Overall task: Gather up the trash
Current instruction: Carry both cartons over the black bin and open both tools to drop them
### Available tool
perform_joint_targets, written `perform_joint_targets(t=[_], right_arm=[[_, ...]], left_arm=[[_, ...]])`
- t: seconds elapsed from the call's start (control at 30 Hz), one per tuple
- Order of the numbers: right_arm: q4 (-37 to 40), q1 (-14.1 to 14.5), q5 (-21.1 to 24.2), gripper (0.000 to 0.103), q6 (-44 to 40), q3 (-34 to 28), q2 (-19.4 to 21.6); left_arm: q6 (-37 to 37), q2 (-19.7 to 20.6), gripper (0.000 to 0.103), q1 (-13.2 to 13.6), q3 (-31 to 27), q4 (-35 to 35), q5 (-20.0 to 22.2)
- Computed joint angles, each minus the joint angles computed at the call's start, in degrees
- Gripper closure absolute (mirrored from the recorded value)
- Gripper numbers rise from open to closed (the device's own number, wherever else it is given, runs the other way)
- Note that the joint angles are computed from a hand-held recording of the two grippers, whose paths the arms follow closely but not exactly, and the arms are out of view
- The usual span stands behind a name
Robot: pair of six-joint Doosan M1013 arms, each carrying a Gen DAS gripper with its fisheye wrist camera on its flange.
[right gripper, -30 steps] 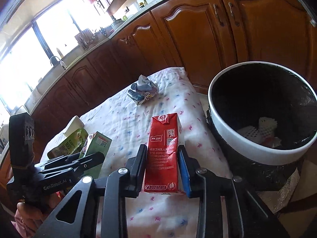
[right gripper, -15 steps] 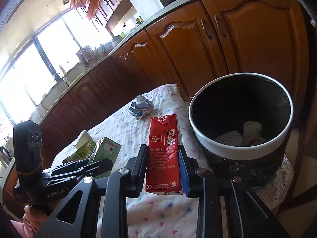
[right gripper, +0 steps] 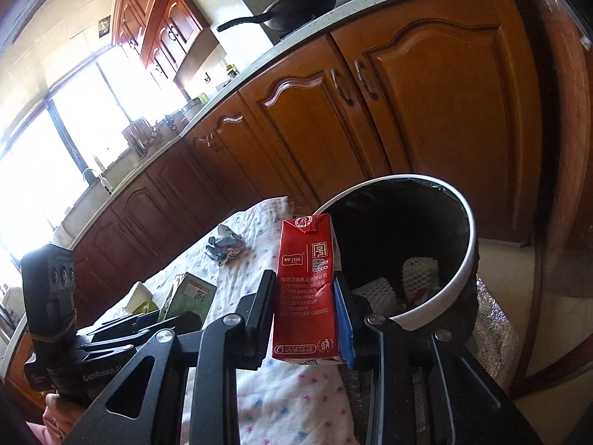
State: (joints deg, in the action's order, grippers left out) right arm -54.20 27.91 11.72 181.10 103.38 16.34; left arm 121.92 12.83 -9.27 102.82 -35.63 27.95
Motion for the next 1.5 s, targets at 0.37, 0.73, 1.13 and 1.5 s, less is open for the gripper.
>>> perform_joint_targets(t=[0.37,0.73,1.13,1.5], right_arm=[[6.22,-3.64,0.86,0.073,-6.96,-1.71,0.98],[25.83,-6.35,2.25,0.073,-27.52,-4.29,3.73],[38.02,-7.98,2.38,0.069,-38.80,-4.51,4.52],[30.24,-6.88,-2.16,0.034,-29.03,-1.47,2.17]], left_arm=[[-4.22,6.06,0.058,-3.37,-8.45,6.69,2.24],[-12.19,12.40,0.058,-5.70,-15.49,15.61,6.43],[-15.55,14.20,0.047,-6.61,-17.30,18.22,7.28],[-12.30,8.68,0.036,-4.57,-9.55,12.11,2.88]])
